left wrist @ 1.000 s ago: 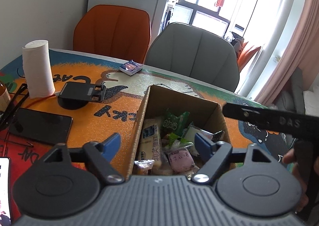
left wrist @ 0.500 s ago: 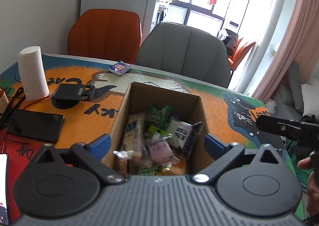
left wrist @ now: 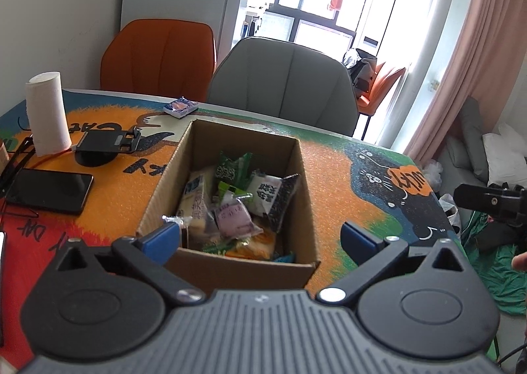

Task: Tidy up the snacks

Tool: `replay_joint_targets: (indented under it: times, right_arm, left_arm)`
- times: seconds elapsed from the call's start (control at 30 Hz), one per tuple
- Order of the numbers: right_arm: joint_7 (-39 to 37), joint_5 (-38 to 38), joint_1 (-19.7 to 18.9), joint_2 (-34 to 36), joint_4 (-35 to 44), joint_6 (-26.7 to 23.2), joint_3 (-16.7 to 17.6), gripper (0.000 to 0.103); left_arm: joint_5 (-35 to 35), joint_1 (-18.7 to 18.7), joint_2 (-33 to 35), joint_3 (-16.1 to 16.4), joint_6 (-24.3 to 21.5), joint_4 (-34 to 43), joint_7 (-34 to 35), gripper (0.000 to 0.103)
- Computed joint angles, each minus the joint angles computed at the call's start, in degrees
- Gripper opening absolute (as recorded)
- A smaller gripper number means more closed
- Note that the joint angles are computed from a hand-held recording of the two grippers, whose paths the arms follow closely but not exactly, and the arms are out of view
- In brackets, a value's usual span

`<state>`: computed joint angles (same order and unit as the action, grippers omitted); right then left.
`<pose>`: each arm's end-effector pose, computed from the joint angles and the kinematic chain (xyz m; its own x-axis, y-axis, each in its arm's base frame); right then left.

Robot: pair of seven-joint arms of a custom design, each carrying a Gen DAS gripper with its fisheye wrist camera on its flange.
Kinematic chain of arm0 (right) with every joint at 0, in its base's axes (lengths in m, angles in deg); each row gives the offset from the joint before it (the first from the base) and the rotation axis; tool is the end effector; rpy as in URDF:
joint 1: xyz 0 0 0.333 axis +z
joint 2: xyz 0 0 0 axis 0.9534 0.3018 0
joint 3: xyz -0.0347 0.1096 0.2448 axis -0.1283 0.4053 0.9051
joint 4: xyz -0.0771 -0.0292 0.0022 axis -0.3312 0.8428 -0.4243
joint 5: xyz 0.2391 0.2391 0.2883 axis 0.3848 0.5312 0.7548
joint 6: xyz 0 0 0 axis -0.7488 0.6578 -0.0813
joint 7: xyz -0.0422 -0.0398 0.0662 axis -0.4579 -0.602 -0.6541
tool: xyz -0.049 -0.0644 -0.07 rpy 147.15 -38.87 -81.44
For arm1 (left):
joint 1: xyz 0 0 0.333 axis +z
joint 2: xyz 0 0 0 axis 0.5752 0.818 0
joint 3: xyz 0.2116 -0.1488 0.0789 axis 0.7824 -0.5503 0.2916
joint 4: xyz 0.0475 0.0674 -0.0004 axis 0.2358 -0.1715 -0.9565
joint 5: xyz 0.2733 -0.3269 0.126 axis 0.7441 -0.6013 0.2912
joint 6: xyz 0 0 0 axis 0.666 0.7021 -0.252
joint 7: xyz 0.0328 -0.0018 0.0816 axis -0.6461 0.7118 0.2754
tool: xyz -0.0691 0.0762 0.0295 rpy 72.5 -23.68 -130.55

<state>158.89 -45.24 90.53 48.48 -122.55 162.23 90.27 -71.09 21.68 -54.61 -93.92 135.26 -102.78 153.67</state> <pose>0.6956 0.2870 0.4604 0.1751 -0.9524 -0.2495 -0.5951 0.0995 -0.7975 0.6937 -0.2184 0.4379 -0.1387 -0.9682 0.2082 -0.6487 -0.0701 -0.7578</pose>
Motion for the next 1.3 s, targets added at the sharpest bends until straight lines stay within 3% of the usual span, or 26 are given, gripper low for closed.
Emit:
replay_joint_targets:
  times: [0.27, 0.47, 0.63, 0.87, 1.07, 1.3]
  right_arm:
    - [9.26, -7.44, 4.02, -7.39, -9.46, 2.56, -4.76, 0.103]
    - [22.28, -19.88, 7.16, -12.56, -15.53, 4.25, -8.20, 0.103]
    - [34.38, -32.26, 7.85, -16.40, -19.14, 4.32, -8.97, 0.103]
    - [44.02, -42.73, 4.92, -20.91, -22.84, 3.22, -5.82, 0.103]
    - [51.12, -50.00, 0.71, -24.47, -25.93, 3.58, -2.05, 0.103]
    - [48.49, -48.49, -2.43, -26.29, -27.99, 4.40, 1.20, 0.103]
  left_arm:
    - [-2.33, 1.51, -5.74, -2.12, 3.17, -7.77, 3.49, 0.103]
    - [-5.55, 2.93, -10.49, -4.01, 5.46, -14.03, 7.32, 0.103]
    - [-6.38, 3.26, -13.89, -4.78, 6.03, -17.86, 9.68, 0.103]
    - [-9.20, 3.57, -17.27, -6.28, 6.02, -21.24, 14.50, 0.103]
    - [-3.52, 4.05, -19.99, -6.77, 7.02, -23.86, 9.76, 0.103]
    - [1.31, 5.87, -21.66, -8.15, 7.54, -25.20, 5.22, 0.103]
